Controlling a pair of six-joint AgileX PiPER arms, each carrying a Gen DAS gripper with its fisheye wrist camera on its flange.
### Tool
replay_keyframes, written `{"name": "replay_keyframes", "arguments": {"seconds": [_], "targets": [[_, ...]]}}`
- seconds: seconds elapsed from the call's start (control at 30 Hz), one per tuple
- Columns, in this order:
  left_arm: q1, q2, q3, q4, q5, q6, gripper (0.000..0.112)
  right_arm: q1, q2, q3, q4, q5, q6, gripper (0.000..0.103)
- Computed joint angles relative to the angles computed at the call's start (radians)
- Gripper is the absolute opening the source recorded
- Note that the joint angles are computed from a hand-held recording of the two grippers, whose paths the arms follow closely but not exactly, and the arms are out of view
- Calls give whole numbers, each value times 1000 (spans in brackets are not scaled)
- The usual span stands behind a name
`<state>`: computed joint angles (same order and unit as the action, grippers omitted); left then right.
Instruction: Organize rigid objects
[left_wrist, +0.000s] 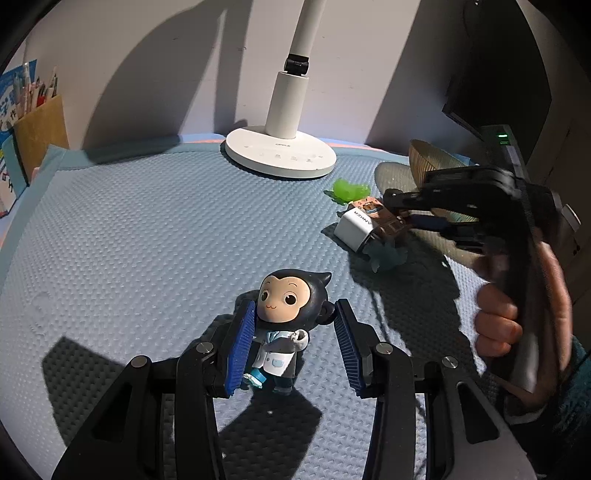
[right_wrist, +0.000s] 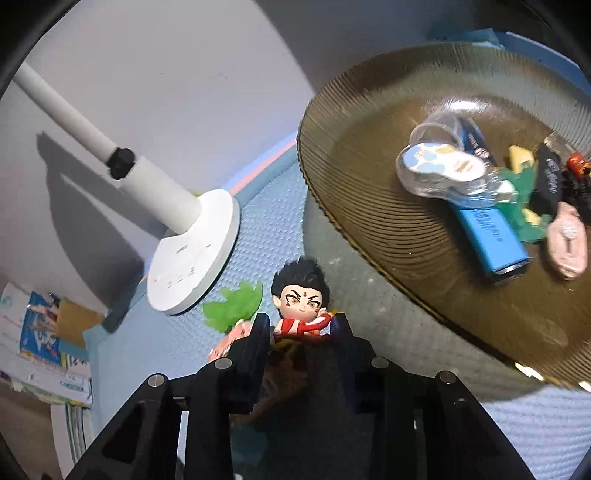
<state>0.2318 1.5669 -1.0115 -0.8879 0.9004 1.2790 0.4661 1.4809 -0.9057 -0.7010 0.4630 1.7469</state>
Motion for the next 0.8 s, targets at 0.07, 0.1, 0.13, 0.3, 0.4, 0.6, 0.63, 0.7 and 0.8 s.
{"name": "replay_keyframes", "arguments": {"seconds": [0.07,0.1,0.13,0.3,0.4,0.6,0.63,0.7,0.8], "targets": [[-6,-4,3,6,-13,-6,41,43,-64,35,-51,18,23,33],[-10,-10,9,9,-21,-8,41,67,-90,47,-73,34,35,29],[-15,-16,14,14,-31,-13,41,107,-131,65,-93,67,37,22],[-55,-54,49,50,-97,-34,41,303,-339,178,-137,201,-13,15],[-73,-80,73,72,-116,-57,41,370,-447,260,-88,232,-133,15],[-100,-131,125,77,-106,-96,41,266,-577,371,113,192,-404,16],[-109,-139,134,81,-118,-102,41,252,-603,379,140,190,-441,20],[-114,-143,141,79,-130,-99,41,223,-585,347,169,192,-495,37],[-122,-138,140,91,-139,-131,41,197,-481,282,196,150,-535,61]]}}
